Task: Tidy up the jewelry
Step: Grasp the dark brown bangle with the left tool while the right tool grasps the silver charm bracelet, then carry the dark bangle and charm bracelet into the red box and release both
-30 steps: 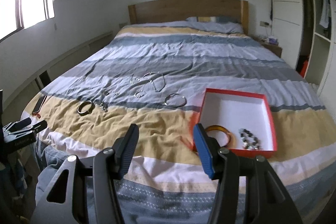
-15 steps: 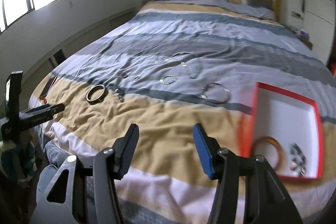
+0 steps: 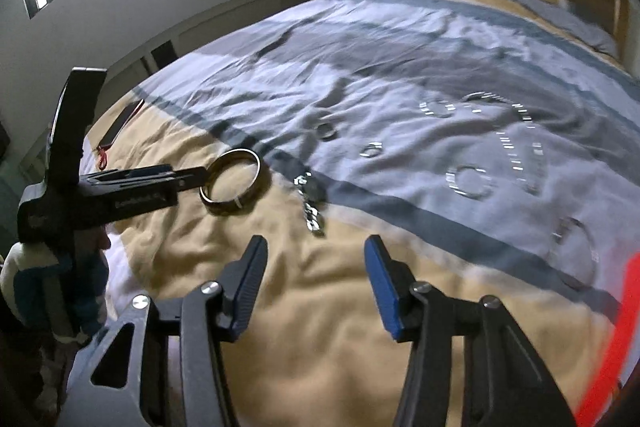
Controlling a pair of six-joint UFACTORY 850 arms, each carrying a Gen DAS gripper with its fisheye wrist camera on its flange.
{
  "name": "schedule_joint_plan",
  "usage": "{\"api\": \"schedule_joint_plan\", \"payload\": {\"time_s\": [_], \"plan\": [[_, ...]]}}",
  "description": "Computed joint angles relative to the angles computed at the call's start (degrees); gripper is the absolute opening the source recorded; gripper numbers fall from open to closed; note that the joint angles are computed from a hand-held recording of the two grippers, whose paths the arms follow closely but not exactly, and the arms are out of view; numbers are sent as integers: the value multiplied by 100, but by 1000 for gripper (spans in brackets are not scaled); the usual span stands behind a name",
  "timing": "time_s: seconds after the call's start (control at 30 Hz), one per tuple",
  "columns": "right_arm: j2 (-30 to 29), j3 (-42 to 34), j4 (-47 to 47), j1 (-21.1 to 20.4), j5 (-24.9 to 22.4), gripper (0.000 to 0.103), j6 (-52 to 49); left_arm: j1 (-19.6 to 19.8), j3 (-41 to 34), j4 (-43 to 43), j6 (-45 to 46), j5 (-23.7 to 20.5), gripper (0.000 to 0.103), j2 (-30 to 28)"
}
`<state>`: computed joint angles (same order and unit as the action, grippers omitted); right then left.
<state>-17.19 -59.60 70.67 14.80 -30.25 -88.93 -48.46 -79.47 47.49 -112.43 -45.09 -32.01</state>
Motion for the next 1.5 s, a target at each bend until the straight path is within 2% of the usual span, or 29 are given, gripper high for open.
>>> {"api": "schedule_joint_plan", "payload": {"time_s": [0.07,0.13,0.3,0.4,0.57,0.7,0.93,1.2,1.5], "plan": [[-202,-149,-78,88,36,43,84,76,8,-50,69,165,48,-64],[-444,-332,-196,194,121,42,183,115,12,-38,67,204,47,-123],[-839,-659,-352,338,244,41,312,126,23,124,-90,134,44,-221],[-1014,-843,-414,425,328,38,295,100,63,266,-235,99,39,-229],[-1208,-1056,-613,544,431,15,430,101,46,315,-160,120,10,-231],[-1210,-1083,-723,531,336,12,543,95,111,368,-181,246,10,-153],[-832,-767,-558,384,151,11,586,-29,127,364,-195,194,8,11],[-34,-138,-170,130,-7,10,396,-297,-281,294,193,-420,8,7],[962,597,194,-396,-198,10,105,-671,-1002,216,696,-1172,8,-163]]}}
